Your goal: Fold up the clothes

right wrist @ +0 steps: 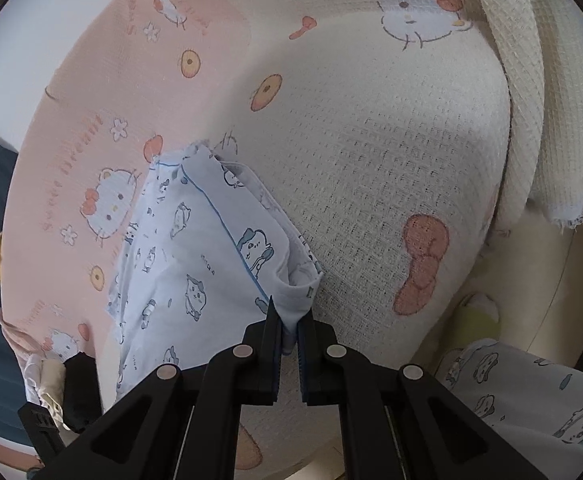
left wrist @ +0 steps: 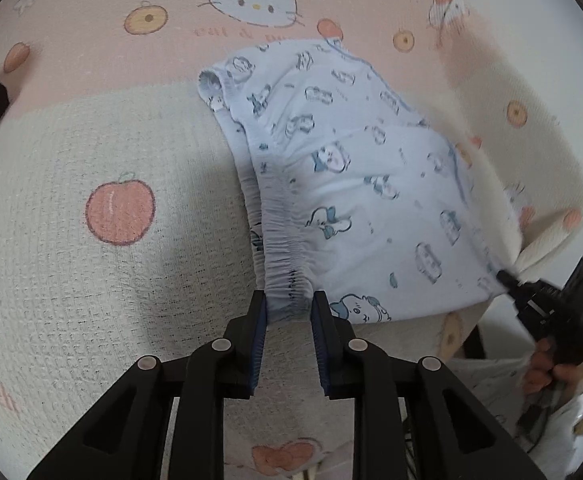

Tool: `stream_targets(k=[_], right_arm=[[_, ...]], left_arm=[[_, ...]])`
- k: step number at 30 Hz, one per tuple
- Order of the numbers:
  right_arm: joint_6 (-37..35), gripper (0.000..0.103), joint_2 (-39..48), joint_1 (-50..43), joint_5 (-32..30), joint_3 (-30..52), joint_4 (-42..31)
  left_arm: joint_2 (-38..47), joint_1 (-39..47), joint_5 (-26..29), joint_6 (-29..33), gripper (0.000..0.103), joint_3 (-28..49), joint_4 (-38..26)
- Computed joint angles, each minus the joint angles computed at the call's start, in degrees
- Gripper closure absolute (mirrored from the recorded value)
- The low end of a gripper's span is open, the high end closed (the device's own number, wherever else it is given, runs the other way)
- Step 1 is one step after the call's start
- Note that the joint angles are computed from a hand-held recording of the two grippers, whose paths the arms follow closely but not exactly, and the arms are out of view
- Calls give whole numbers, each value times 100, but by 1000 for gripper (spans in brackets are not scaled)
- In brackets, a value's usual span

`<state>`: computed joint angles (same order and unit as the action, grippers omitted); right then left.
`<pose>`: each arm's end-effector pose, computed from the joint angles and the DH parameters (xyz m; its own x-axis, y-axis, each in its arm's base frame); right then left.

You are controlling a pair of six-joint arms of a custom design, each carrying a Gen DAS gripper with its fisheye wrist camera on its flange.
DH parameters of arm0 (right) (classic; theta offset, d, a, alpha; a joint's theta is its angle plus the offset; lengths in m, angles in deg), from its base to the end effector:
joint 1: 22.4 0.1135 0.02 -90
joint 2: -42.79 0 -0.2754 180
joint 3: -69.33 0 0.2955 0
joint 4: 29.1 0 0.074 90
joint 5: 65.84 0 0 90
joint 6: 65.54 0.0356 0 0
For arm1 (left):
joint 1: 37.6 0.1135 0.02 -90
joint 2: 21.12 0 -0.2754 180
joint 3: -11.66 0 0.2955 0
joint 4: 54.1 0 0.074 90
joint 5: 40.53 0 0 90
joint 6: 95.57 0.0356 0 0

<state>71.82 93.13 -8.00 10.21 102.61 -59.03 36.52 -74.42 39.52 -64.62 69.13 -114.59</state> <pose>0.1923 0.0582 0.1594 -0.7745 0.5382 -0.3324 0.2496 0.7428 0.6212 0.1810 -0.1278 0.2502 -0.8070 -0.4511 -0.3812 -0.3298 0.8796 -0.3428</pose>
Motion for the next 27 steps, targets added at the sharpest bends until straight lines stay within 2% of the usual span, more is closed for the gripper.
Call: stream_targets(k=[1, 2, 3, 4, 5, 8, 10, 17, 21, 27], right_arm=[[-4, 97, -50, 27, 58, 14, -50], [-9, 92, -102, 55, 117, 29, -103], [-13, 88, -153, 84, 176, 44, -156], [16, 77, -284, 118, 307, 54, -269], [47, 66, -414, 153, 440, 66, -385], [239, 55, -1046, 77, 671, -50, -555], [329, 53, -1366, -58, 635, -116, -606], [688, 53, -1055, -120, 531, -105, 104], [772, 53, -306, 288, 746, 217, 504], [639, 53, 692, 811, 936, 898, 553]], left_arm=[[-66, 23, 34, -65, 77, 4, -16], [-125, 45, 68, -127, 62, 1, -28], [-211, 61, 67, -195, 41, -26, -25], [-316, 71, 39, -268, 36, -71, -13], [-378, 81, 9, -309, 35, -88, -49], [-472, 106, -97, -360, 35, -82, -253], [-563, 135, -200, -389, 35, -96, -353], [-879, 746, -181, -87, 35, -190, -421], [-860, 1434, 210, 257, 35, -309, -115], [-402, 2375, 634, 1006, 35, -184, 293]])
